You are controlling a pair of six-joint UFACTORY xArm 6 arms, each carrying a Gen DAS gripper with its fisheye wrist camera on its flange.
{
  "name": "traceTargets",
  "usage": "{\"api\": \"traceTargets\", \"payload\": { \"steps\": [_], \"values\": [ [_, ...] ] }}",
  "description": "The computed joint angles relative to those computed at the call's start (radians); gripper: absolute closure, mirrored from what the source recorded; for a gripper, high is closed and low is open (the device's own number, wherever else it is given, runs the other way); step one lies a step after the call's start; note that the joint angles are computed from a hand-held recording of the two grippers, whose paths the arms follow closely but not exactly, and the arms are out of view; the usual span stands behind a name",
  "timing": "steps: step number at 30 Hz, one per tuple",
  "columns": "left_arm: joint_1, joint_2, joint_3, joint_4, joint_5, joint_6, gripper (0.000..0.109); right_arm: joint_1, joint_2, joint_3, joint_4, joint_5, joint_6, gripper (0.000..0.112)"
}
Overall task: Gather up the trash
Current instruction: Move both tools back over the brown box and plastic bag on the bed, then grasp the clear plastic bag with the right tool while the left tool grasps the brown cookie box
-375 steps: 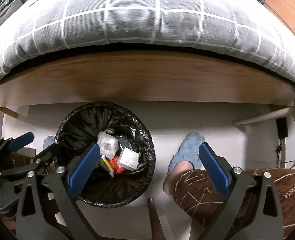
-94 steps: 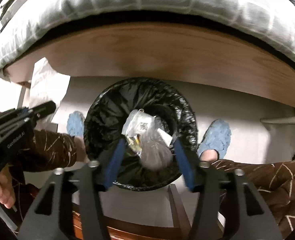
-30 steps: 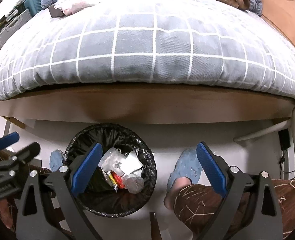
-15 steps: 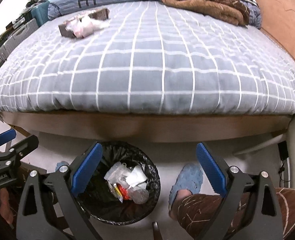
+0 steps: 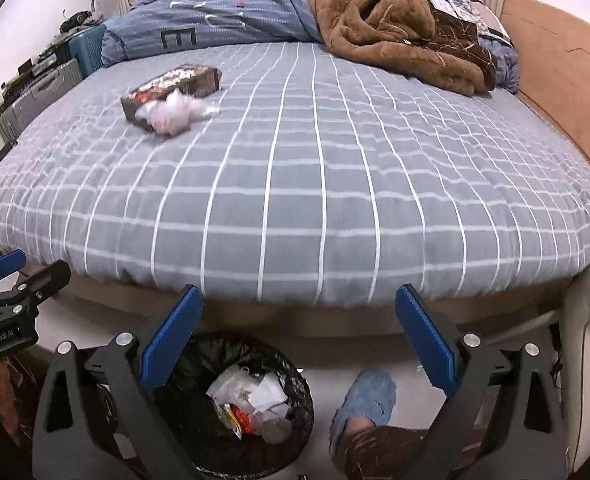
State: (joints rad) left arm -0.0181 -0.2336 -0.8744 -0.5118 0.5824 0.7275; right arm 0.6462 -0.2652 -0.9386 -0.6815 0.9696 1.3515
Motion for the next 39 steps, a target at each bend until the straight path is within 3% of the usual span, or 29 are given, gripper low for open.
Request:
{"api": "traceTargets", "payload": {
  "steps": [13, 21, 33, 39],
  "values": [
    [-0.034, 0.186, -0.218, 0.048, -0.042, -0.095, 0.011, -0.118, 0.103, -0.123, -0.022, -0.102, -0.099, 0.019],
    [-0.039, 0.412, -0.503, 0.101, -0.029, -0.184, 0.011, -0.207, 0.276, -0.302, 0.010, -0.198, -0.229, 0.019],
    [-0.038, 0.788, -1.067, 0.165, 0.178, -0.281, 0.011, -0.280, 0.526, -0.535, 0.180, -0.352, -0.447, 0.019],
    [-0.037, 0.944, -1.332, 0.207, 0.264, -0.315, 0.011, -0.266, 0.681, -0.727, 0.277, -0.346, -0.576, 0.019]
  ]
}}
